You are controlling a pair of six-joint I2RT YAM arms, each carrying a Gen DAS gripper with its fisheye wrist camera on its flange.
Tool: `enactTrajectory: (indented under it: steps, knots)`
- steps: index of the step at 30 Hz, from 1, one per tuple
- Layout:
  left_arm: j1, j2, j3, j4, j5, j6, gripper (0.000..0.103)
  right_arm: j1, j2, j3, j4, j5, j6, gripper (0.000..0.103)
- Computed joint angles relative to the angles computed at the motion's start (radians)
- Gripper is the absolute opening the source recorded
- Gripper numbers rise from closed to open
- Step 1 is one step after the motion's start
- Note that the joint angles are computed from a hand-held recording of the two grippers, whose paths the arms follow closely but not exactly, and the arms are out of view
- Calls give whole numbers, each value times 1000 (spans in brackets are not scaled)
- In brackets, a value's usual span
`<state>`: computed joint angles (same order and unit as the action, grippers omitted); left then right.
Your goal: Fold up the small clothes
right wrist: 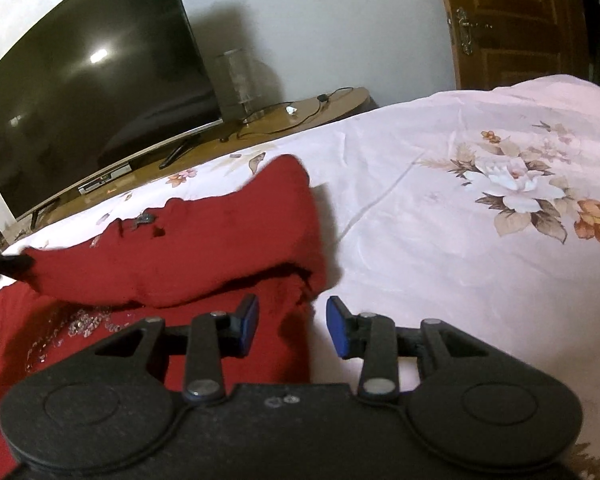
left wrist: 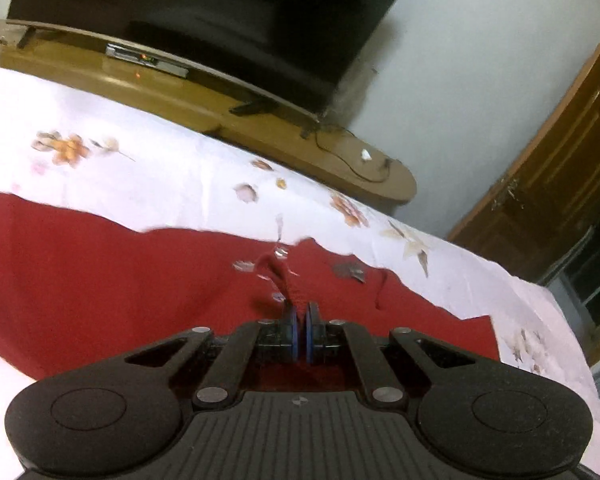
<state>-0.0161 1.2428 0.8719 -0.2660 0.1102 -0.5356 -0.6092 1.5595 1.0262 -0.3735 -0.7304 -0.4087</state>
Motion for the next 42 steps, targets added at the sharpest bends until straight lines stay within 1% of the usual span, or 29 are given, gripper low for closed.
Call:
enactTrajectory:
  steps: [3, 4, 6, 8, 11, 13, 15, 16, 17, 19, 21, 22, 24, 25, 27, 28, 29, 30, 31, 32, 33, 34, 36, 37, 38, 39, 40, 41, 42]
  knots:
    - [67, 39, -11, -53, 34, 61, 3, 14, 25, 19, -3, 0, -2, 38]
    - [78, 58, -24, -52, 35, 71, 3, 23, 33, 25, -2, 3, 2, 38]
    - [93, 68, -67, -37, 34, 63, 3, 37, 52, 42, -1, 4, 22, 38]
    - [95, 43, -118, 0, 38, 46, 3, 43, 73, 70, -8, -5, 48, 38]
    - [88, 1, -148, 24, 27, 30, 3, 52, 114, 117, -12, -15, 93, 39]
    - [84, -3, -142, 14, 14, 47, 3, 64, 144, 148, -11, -7, 118, 39]
    - [79, 33, -137, 12, 5, 60, 3, 84, 176, 170, -9, 25, 116, 38]
    - [85, 31, -147, 27, 12, 59, 3, 105, 203, 194, -36, 78, 100, 37]
    - [84, 28, -149, 28, 13, 58, 3, 118, 226, 215, -60, 104, 92, 38]
    - [79, 33, -153, 39, 11, 57, 3, 104, 233, 229, -53, 36, 94, 38]
    - [77, 32, -164, 58, 7, 57, 3, 104, 257, 259, -13, -14, 132, 39]
    - [77, 31, -168, 65, 7, 52, 3, 110, 288, 298, -12, -22, 157, 40]
    - [78, 24, -176, 73, 6, 33, 3, 120, 395, 425, -17, -57, 259, 40]
    - [75, 16, -180, 78, 0, 29, 3, 130, 453, 492, -17, -57, 305, 43]
    - [65, 5, -183, 80, -10, 41, 3, 150, 577, 657, -108, -50, 347, 43]
    - [61, 3, -182, 75, -13, 47, 3, 155, 636, 741, -174, -75, 347, 39]
    - [61, -2, -184, 74, -13, 50, 3, 159, 667, 786, -206, -97, 337, 31]
    - [61, -18, -195, 82, -17, 52, 3, 166, 681, 815, -243, -102, 284, 8]
    - [59, -35, -207, 94, -27, 53, 3, 177, 661, 796, -239, -77, 232, 8]
    - [57, -52, -218, 106, -39, 57, 3, 182, 609, 726, -173, -48, 211, 8]
    - [53, -46, -214, 96, -52, 60, 3, 179, 572, 672, -108, -35, 219, 7]
    - [52, -17, -201, 78, -50, 58, 3, 177, 566, 661, -90, -19, 230, 7]
    - [43, 2, -205, 96, -66, 50, 3, 198, 595, 684, -129, 65, 176, 8]
    - [44, 5, -199, 91, -63, 44, 3, 203, 580, 652, -91, 71, 160, 8]
    - [52, 4, -193, 83, -51, 28, 4, 211, 565, 639, -90, 89, 151, 11]
    - [55, -4, -196, 83, -47, 17, 4, 216, 542, 624, -81, 108, 165, 23]
    - [52, -13, -200, 81, -58, 16, 9, 217, 500, 569, -25, 129, 187, 27]
    - [40, -11, -201, 75, -85, 26, 15, 213, 436, 480, 69, 142, 207, 28]
    - [26, -10, -207, 84, -108, 41, 15, 199, 370, 383, 158, 104, 216, 32]
